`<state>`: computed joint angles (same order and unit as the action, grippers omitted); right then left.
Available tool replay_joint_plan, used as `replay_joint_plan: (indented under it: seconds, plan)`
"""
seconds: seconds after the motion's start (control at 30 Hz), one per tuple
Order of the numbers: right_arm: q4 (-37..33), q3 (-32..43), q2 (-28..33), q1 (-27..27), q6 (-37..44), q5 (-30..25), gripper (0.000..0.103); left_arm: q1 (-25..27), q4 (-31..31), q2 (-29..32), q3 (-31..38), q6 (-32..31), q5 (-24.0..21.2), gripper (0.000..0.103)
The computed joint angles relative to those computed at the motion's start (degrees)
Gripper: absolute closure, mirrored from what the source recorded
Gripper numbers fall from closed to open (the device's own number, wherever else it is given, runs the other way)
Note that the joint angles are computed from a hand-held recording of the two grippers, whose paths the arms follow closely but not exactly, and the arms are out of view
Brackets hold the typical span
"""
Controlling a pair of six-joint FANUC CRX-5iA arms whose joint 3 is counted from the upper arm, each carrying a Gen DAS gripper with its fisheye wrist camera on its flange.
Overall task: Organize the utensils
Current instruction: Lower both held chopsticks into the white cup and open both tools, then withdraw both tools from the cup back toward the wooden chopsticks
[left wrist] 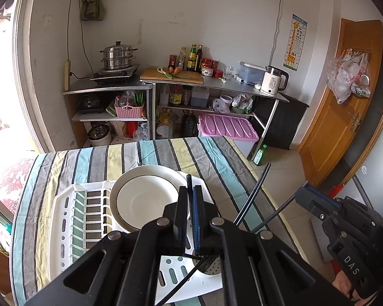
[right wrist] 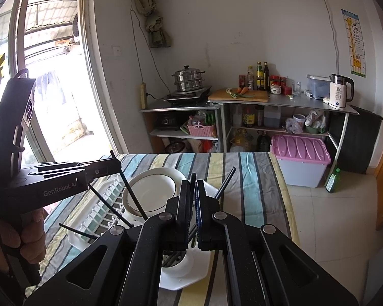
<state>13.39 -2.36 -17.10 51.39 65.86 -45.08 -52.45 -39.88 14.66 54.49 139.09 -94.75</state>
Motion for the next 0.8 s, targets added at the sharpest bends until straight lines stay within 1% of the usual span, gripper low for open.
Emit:
replay_joint_plan:
  seconds: [0.17, 0.3, 0.5, 0.7, 0.8]
  plan:
    - [0.35, -0.35, -0.41, -0.29, -0.61, -0.54, 0.099, -0.73, -0.72, 0.13, 0.42, -0.39, -0.85, 0.099]
    - [0.40, -1.13, -1.19, -0.30, -0.60, -0.33, 0.092, -1.73, -1.63, -0.34, -0.20, -0.25, -0.92, 0.098]
    - [0.75, -2.29, -2.60, -0.16, -1.64, -0.21, 0.088, -4.39, -4.28, -1.34, -1.36, 0.11, -0.82, 0.097]
    - [2.83, -5.38, -6.12, 1.20, -3.87, 0.55, 0.088, -9.12, -9.67, -2.91, -2.44, 1.84, -1.11, 0.096]
    - [4.00, -7.05, -8.21, 2.19, -5.23, 0.63, 0.088, -11.98, -12.29, -4.11, -3.91, 3.19, -0.87, 0.094]
